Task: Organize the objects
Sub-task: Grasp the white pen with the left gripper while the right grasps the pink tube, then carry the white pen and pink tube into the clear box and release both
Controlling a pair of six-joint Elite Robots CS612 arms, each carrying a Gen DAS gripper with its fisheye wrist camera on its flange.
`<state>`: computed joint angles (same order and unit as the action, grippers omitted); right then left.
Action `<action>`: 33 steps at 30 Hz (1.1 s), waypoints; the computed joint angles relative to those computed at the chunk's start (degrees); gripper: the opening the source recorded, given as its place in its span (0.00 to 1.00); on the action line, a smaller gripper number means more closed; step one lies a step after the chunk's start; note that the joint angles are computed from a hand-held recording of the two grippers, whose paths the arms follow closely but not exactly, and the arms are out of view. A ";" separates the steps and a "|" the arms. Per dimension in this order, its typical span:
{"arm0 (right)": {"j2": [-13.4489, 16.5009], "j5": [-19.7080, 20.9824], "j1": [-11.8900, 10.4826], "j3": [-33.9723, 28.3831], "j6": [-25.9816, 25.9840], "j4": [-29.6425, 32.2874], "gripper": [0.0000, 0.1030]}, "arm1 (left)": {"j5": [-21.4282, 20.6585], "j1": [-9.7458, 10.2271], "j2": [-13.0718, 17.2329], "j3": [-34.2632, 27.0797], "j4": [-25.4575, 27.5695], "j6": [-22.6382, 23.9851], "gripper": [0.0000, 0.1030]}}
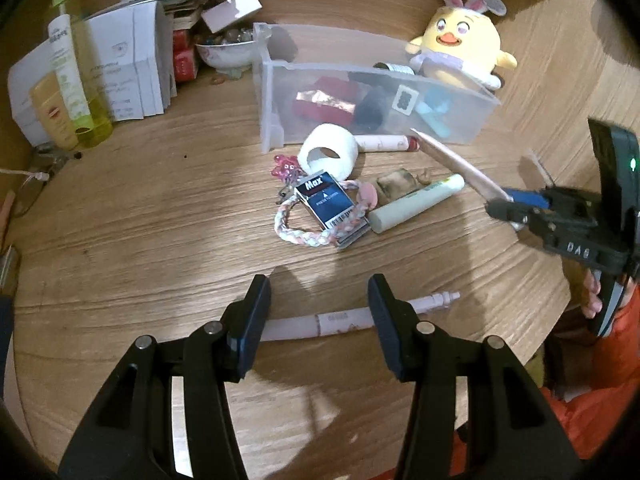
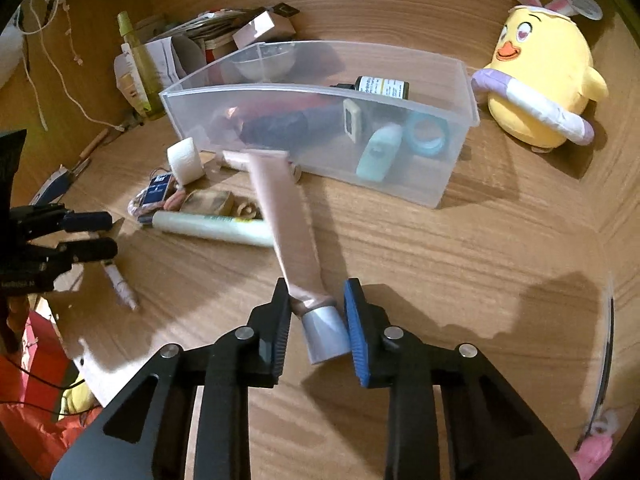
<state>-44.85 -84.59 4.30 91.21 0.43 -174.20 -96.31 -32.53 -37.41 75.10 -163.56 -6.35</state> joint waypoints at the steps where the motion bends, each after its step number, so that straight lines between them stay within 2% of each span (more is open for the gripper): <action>1: -0.10 -0.14 0.06 0.24 0.21 -0.24 0.21 | -0.35 0.13 -0.17 0.20 -0.32 -0.05 0.49; 5: -0.68 -0.27 0.21 1.46 0.99 -1.07 0.21 | -2.14 0.33 -0.88 1.36 -1.62 3.43 0.50; 6: -0.75 -0.36 0.25 1.62 0.94 -1.18 0.21 | -2.47 0.31 -0.92 1.65 -2.06 5.52 0.57; 8: -0.95 -0.52 0.28 1.96 0.94 -1.31 0.21 | -1.36 0.13 -0.70 1.60 -1.84 7.57 0.65; 11: -1.15 -0.69 0.33 2.27 1.30 -1.42 0.21 | -0.25 -0.12 -0.20 1.01 -1.32 9.27 0.65; 13: -1.33 -0.93 0.41 2.71 1.74 -1.84 0.21 | -0.57 -0.10 -0.07 0.69 -0.73 8.79 0.64; 15: -1.52 -0.99 0.40 3.20 2.16 -2.23 0.21 | -0.80 -0.21 -0.01 0.52 0.08 8.50 0.40; 17: -1.76 -1.03 0.34 3.62 2.66 -2.38 0.21 | 3.40 -1.09 -0.52 1.29 0.00 9.05 0.32; 20: -2.10 -1.10 0.20 4.19 3.11 -2.53 0.21 | 3.11 -1.29 -1.32 2.11 1.26 8.58 0.21; 24: -2.23 -1.10 0.17 4.37 2.90 -2.54 0.21 | 4.13 -1.96 -1.73 2.87 1.16 10.72 0.20; 27: -2.07 -1.32 0.22 3.99 2.80 -2.19 0.21 | 2.53 -2.05 -1.18 1.53 2.46 11.79 0.20; 33: -1.26 -2.76 0.45 2.78 3.66 -2.53 0.21 | 0.93 -2.06 0.37 -0.73 1.57 13.55 0.19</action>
<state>-46.11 -87.35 4.76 93.98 4.08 -176.73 -95.38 -34.59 -37.03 74.37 -161.99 7.20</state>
